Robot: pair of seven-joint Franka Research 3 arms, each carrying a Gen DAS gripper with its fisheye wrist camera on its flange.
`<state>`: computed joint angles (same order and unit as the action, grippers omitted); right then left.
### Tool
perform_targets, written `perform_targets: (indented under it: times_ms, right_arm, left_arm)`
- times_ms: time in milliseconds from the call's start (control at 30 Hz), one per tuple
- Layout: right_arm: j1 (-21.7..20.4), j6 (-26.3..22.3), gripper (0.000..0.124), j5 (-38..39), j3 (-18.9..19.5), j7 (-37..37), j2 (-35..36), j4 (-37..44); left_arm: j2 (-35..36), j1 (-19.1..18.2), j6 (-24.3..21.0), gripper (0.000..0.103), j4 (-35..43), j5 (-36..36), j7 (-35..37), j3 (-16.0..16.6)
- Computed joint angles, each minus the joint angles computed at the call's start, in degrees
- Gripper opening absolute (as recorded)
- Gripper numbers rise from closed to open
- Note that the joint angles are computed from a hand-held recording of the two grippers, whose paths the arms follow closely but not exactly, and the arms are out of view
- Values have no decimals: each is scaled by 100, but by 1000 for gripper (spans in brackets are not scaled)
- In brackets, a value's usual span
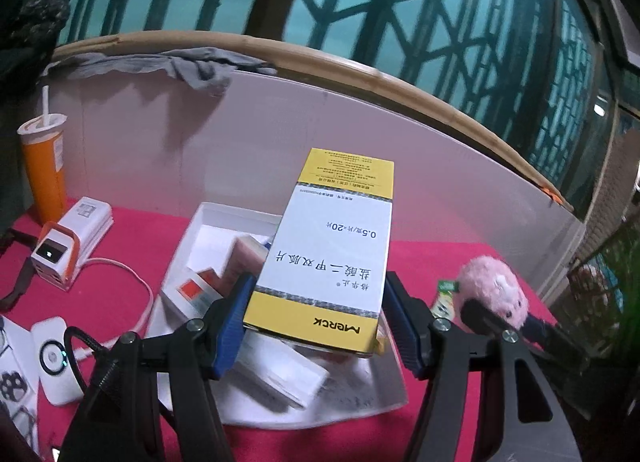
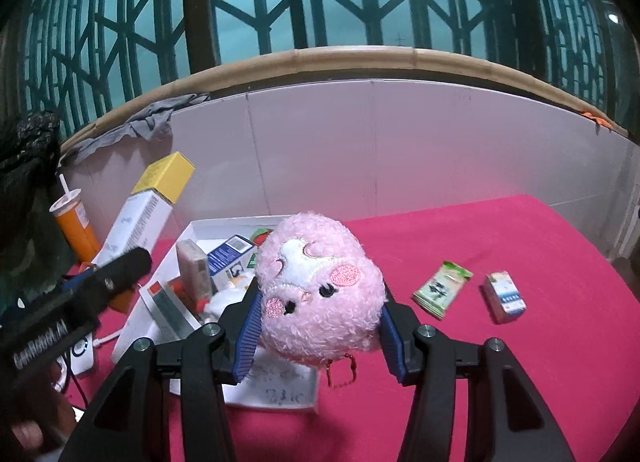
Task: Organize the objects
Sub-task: 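Lift the Merck box and pig plush and carry them over the tray, then open the left tool to drop the Merck box while the right tool drops the pig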
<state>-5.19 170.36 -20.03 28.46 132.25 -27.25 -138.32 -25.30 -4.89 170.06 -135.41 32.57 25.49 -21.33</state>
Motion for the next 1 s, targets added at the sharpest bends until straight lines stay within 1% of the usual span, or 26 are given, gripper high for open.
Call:
perform_targets:
  times_ms: [133, 200, 233, 367, 467, 633, 733, 767, 800, 833, 867, 900, 933, 967, 1000]
  right_arm:
    - [-201, 37, 56, -272, 200, 30, 385, 371]
    - [-273, 8, 56, -495, 278, 106, 601, 575]
    - [-289, -23, 56, -623, 301, 155, 740, 699]
    - [-104, -164, 56, -1020, 197, 234, 1331, 1150]
    - [-59, -353, 56, -1502, 219, 467, 1797, 1539]
    - [189, -807, 57, -2240, 145, 881, 2573, 2185]
    - [414, -740, 60, -2384, -37, 888, 2888, 2380]
    - [493, -738, 61, -2346, -90, 779, 2981, 2444]
    - [562, -738, 62, -2166, -123, 499, 3086, 2507]
    - [633, -784, 65, -2017, -148, 225, 3178, 2566]
    - [716, -825, 68, -2048, -209, 172, 3212, 2589]
    - [794, -797, 75, -2130, -289, 220, 3200, 2565]
    - [850, -645, 82, -2195, -383, 330, 3129, 2463]
    - [913, -571, 85, -2261, -473, 439, 3058, 2385]
    - [976, -504, 90, -2360, -566, 577, 2977, 2307]
  left_arm:
    - [343, -82, -175, 63, 326, -165, 336, 315]
    - [608, -290, -247, 63, 523, -452, 702, 606]
    - [702, -339, -297, 63, 601, -565, 827, 685]
    - [1071, -600, -261, 63, 817, -1257, 1465, 1079]
    - [1327, -697, -320, 63, 1001, -1738, 1910, 1224]
    - [1609, -678, -354, 63, 1208, -2193, 2410, 1222]
    - [1623, -498, -281, 63, 1191, -1980, 2155, 1075]
    - [1605, -384, -282, 66, 1185, -1738, 1928, 982]
    - [1580, -294, -304, 70, 1183, -1518, 1730, 909]
    - [1534, -197, -323, 85, 1166, -1259, 1502, 831]
    - [1466, -88, -296, 100, 1127, -962, 1245, 749]
    - [1403, 63, -288, 102, 1105, -593, 896, 632]
    - [1329, 235, -312, 103, 1092, -168, 500, 494]
    - [1247, 371, -345, 103, 1079, 208, 145, 384]
    - [1188, 427, -364, 103, 1068, 442, -86, 338]
